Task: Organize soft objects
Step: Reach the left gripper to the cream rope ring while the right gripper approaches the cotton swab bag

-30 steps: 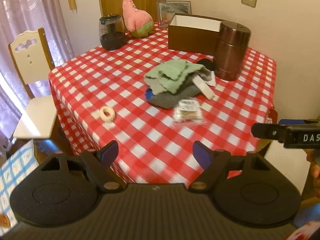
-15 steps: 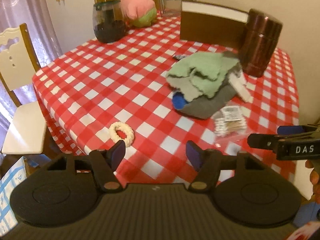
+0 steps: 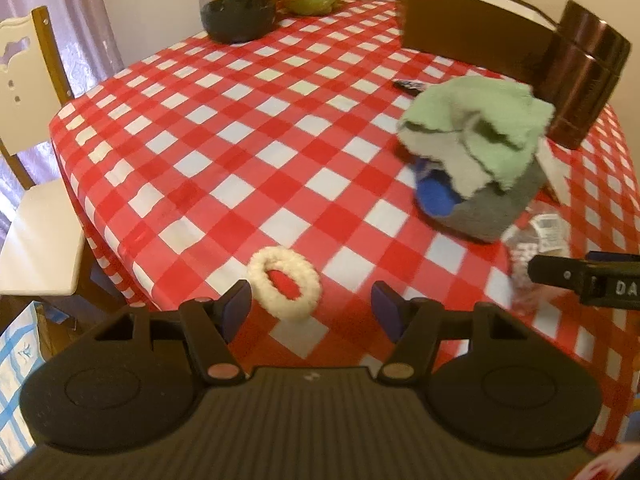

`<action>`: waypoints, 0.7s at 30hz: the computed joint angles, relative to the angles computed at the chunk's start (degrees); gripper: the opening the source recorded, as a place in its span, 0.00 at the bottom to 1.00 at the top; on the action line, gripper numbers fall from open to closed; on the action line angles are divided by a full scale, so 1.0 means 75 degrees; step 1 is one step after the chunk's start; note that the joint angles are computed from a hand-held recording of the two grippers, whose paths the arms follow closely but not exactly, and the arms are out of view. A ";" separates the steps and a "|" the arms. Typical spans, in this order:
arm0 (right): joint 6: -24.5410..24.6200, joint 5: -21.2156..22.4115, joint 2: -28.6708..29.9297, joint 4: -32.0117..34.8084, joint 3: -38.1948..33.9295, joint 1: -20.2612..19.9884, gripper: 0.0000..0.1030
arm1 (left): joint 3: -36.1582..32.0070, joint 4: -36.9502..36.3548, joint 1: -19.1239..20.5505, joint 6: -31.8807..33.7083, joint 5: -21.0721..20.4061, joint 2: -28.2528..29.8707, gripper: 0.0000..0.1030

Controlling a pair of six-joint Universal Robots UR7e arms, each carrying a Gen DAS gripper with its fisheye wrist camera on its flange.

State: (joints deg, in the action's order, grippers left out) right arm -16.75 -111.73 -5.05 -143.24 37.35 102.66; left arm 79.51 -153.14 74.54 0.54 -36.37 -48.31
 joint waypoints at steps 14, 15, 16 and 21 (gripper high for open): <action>-0.0534 -0.0299 0.0485 -0.0114 -0.0551 0.0028 0.97 | -0.0324 -0.0295 0.0183 0.0628 -0.0224 0.0312 0.19; -0.0624 -0.0317 0.0524 -0.0178 -0.0574 0.0035 0.97 | -0.0334 -0.0293 0.0177 0.0642 -0.0215 0.0325 0.19; -0.0721 -0.0392 0.0580 -0.0253 -0.0614 0.0052 0.97 | -0.0353 -0.0247 0.0172 0.0631 -0.0227 0.0332 0.19; -0.1450 -0.0446 0.0515 -0.0989 -0.0209 0.0092 0.70 | -0.0324 -0.0169 0.0123 0.0637 -0.0212 0.0321 0.18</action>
